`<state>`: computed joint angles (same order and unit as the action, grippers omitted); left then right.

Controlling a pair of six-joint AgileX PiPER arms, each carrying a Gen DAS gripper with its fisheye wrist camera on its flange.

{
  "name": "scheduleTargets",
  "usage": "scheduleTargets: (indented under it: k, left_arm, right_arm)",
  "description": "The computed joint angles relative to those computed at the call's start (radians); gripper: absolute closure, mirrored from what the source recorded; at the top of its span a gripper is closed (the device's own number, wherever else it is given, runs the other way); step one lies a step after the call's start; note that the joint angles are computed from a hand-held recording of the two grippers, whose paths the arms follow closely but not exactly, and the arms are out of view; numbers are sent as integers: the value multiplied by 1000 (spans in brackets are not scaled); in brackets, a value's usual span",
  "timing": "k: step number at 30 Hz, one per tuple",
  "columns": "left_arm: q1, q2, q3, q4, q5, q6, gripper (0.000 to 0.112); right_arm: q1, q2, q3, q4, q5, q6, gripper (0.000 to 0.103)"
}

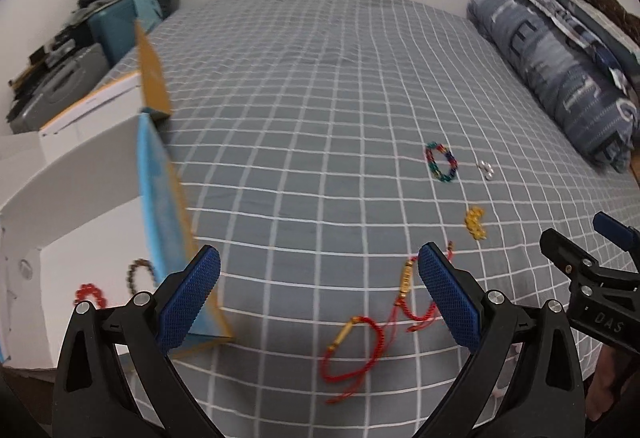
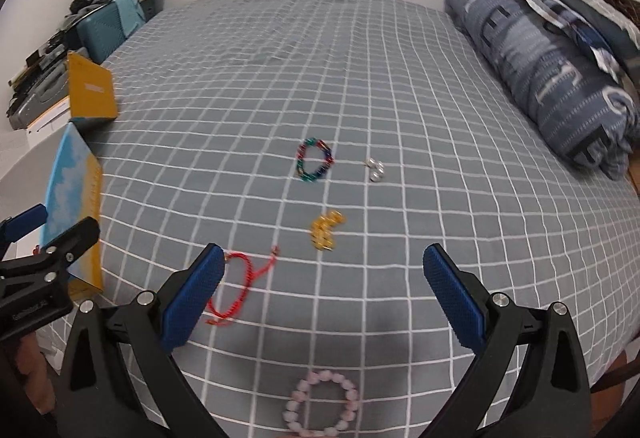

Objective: Organize jewelry
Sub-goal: 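Move both tools back over the remaining bracelets on the bed, then grasp the red string bracelet with the left tool while the right tool grasps the yellow bead cluster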

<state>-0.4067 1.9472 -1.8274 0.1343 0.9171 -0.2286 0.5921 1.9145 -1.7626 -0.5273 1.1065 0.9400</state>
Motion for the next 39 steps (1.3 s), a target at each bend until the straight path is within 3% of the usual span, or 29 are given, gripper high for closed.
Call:
scheduleTargets:
  k: [7,10,23,36,39]
  left_arm:
    - [-37,119,-82,-50,26,57,15]
    - [-49,143,-79,-61,-4,74,15]
    - [-77,350,-260,-105,63,150,15]
    - [-98,479,-412,-109,129,170,16]
    - [-102,487,-416,-94,125,151,20]
  right_arm:
    - [-80,-11,83,54,-87,-10,8]
    - [-116,11,80,83,-112,-33,8]
    - [-245,218,-68,233,-174,-204,8]
    - [-270,363,-198,303,-154,-283,8]
    - [-267,380,-217,287,-134,-285,14]
